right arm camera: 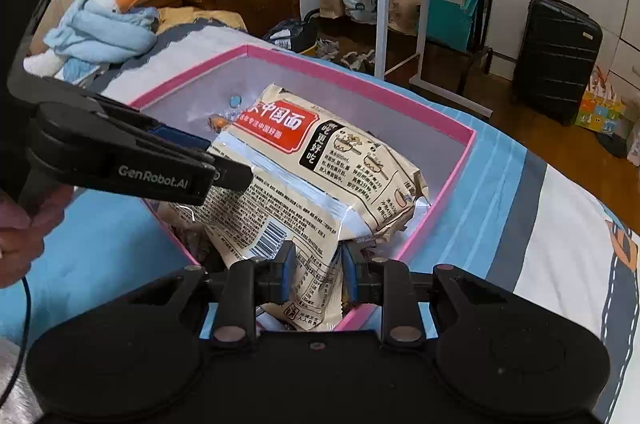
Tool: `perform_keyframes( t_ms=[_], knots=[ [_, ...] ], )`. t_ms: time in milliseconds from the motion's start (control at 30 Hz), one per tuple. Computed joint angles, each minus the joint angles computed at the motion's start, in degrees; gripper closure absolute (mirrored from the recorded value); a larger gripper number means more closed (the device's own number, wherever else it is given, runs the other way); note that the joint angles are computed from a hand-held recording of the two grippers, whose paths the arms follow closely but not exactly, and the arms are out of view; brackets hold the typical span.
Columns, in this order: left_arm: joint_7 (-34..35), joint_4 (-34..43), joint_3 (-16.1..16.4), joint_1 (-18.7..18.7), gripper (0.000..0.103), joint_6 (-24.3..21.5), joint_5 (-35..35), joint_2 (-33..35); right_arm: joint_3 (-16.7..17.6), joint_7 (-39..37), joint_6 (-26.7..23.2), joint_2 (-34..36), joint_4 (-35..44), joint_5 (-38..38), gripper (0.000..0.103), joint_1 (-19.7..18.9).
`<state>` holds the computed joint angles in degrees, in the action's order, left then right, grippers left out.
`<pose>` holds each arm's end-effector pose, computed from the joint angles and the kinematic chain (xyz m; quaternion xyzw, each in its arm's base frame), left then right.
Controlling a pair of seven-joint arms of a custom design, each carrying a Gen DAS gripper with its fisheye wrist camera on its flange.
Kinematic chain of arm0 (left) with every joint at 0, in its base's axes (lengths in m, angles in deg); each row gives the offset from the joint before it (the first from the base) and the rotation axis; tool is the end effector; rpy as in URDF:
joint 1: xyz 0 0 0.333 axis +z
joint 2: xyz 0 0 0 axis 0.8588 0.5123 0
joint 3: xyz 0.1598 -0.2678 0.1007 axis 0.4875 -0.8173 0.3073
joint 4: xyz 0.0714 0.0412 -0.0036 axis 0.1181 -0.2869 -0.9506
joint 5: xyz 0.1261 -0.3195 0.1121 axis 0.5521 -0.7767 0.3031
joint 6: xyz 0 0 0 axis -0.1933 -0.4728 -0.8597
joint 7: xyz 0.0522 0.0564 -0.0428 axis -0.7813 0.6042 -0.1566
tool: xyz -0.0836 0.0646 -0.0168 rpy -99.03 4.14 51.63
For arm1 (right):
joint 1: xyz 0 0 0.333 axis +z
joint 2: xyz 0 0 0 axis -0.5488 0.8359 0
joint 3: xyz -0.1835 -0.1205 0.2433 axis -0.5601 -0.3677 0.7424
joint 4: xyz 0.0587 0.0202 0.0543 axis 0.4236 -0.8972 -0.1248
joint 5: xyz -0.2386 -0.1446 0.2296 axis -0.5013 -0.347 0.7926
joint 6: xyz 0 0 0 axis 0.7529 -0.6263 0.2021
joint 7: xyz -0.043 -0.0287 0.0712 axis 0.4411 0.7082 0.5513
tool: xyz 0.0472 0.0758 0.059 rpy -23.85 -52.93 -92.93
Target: Organize snacks
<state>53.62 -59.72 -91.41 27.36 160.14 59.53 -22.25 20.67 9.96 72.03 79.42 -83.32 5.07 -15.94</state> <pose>0.6483 -0.4443 0.3604 -0.6889 0.6462 -0.2438 0.2200 0.6710 0.2823 0.3655 -0.8500 0.3814 -0.1023 0.3487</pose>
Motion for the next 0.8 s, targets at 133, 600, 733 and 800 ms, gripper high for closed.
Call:
perform_keyframes(
  t_ms=[133,600,733,800],
  knots=[
    [-3.4,-1.53,1.74,-2.16,0.061,-0.05,3.04,-1.91,3.4,-4.67,3.51,-2.78,-3.71,4.69,0.072,-2.72],
    [-8.21,-0.03,1.23,-7.33,0.051,-7.85,9.16,-5.79,5.38,-14.87,8.36,-11.43,-13.25,17.3,0.06,-6.18],
    [-7.7,1.08,0.49,-8.5,0.051,-9.38,9.43,-6.15,5.62,-18.79,8.85,-13.74,-15.64,22.07,0.057,-7.3],
    [-7.23,2.06,0.35,-9.34,0.048,-10.25,9.7,-6.05,5.47,-20.88,8.92,-14.99,-16.87,24.69,0.056,-7.68]
  ],
)
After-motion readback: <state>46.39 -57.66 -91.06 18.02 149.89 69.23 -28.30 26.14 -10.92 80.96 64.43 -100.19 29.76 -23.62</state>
